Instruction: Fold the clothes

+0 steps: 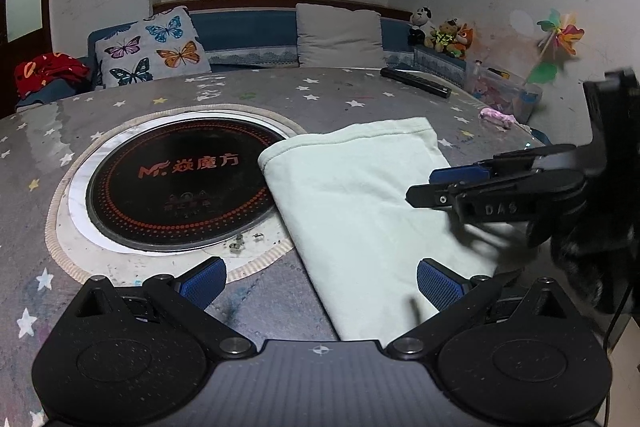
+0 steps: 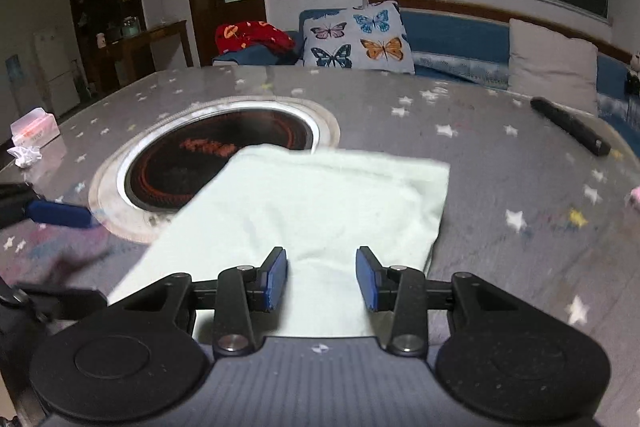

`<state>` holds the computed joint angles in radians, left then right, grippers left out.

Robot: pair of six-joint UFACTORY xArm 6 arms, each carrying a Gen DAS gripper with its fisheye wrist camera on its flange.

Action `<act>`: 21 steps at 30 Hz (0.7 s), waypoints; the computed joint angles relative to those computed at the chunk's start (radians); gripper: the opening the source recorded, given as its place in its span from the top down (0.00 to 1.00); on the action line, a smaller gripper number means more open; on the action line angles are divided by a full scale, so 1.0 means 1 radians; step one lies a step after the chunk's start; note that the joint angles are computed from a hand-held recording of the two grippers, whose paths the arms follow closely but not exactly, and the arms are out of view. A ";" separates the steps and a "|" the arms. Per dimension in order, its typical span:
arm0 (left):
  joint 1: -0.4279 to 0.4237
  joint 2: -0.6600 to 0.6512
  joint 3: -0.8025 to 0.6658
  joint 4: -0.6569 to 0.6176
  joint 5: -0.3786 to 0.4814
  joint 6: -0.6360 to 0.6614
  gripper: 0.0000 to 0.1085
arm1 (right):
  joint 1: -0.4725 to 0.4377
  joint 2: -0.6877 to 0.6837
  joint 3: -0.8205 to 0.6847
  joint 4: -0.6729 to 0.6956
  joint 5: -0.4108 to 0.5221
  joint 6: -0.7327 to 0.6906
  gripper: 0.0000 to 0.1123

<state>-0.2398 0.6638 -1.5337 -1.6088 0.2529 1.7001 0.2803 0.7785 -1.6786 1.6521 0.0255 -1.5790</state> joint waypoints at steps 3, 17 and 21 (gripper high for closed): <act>0.001 -0.008 0.009 -0.016 -0.006 0.015 0.05 | 0.004 -0.016 0.003 0.101 -0.006 -0.106 0.65; 0.006 -0.021 0.033 -0.025 -0.002 0.033 0.05 | -0.003 -0.180 0.181 0.574 0.058 -0.579 0.65; 0.005 -0.016 0.040 0.009 -0.007 0.013 0.05 | 0.000 -0.217 0.235 0.629 0.068 -0.657 0.66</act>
<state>-0.2351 0.6480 -1.4935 -1.6002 0.2460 1.7130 0.2803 0.5613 -1.4435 2.2814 0.0935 -2.2360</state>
